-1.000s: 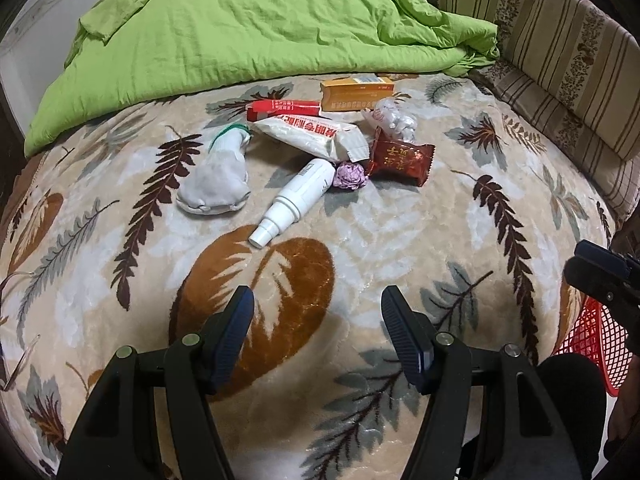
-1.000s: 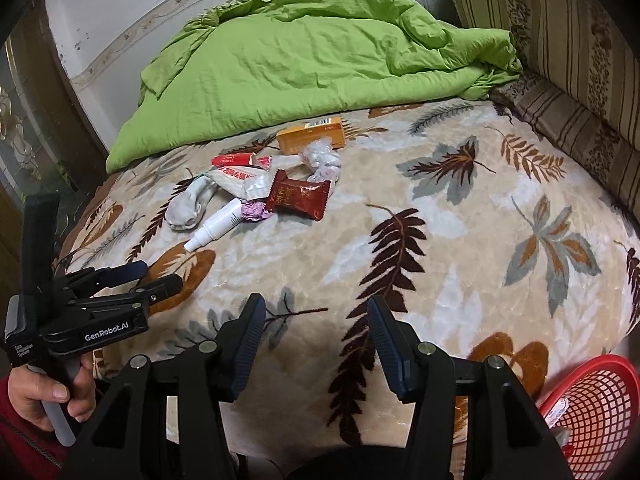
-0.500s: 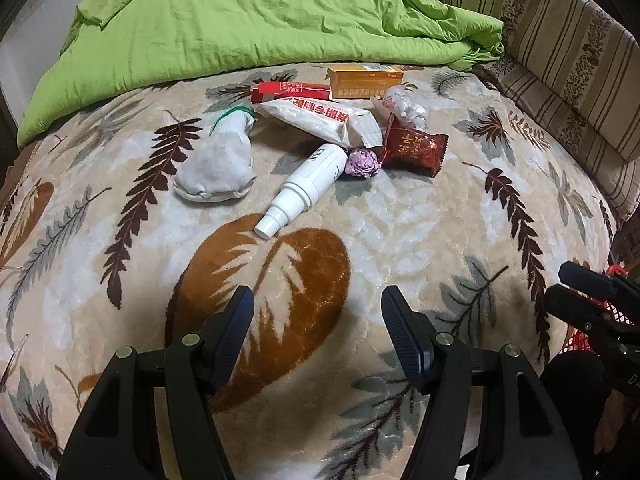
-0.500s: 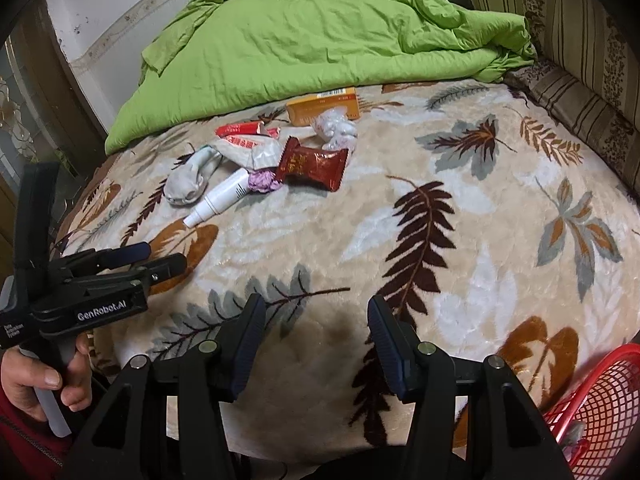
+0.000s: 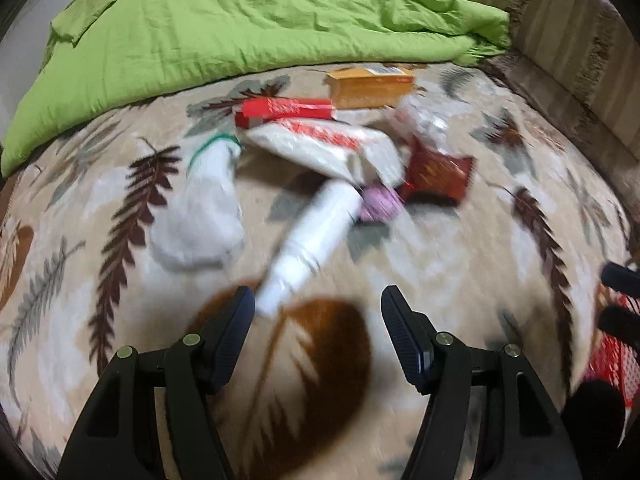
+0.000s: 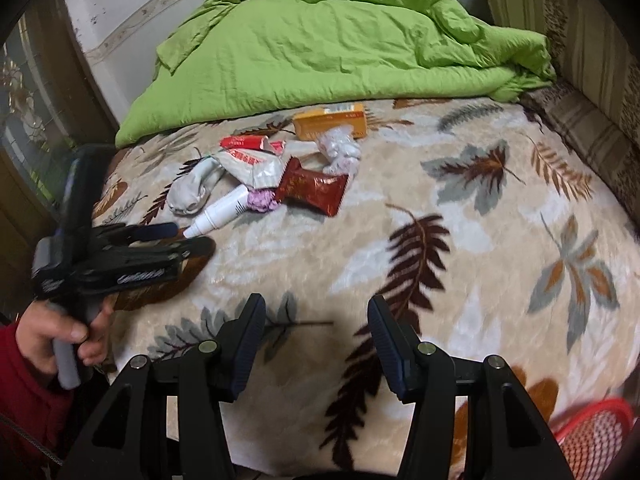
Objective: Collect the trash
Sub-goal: 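Grasp the white tube with the left tool while the right tool grasps the red candy wrapper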
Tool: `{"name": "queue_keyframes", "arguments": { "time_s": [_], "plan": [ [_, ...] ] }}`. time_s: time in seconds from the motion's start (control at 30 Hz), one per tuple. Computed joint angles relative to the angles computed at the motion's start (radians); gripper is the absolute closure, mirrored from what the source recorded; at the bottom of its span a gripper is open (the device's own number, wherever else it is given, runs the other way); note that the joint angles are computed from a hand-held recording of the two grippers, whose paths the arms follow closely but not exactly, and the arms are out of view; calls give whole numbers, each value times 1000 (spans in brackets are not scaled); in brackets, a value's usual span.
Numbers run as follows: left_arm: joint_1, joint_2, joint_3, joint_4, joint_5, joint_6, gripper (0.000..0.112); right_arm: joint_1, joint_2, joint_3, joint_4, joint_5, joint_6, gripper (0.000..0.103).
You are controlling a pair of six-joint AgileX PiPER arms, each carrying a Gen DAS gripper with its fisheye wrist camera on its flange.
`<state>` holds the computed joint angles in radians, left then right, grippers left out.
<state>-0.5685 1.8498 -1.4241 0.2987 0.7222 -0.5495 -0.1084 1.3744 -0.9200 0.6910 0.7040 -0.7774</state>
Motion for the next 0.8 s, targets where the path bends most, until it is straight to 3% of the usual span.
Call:
{"name": "queue_keyframes", "arguments": {
  "time_s": [0.23,0.33,0.57,0.8],
  "plan": [
    [29,208,-242,-36,68,98,50,4,103,-101,-18,23,8,46],
    [27,244,-282,-14,57,85,51,3,143,-131,-19,33,16,46],
    [23,228,-243,69,8,-38,79,-2,195,-171,-22,34,34,46],
    [23,98,-115,53,-32,-85,83,-2,232,-234,-25,54,48,46]
  ]
}}
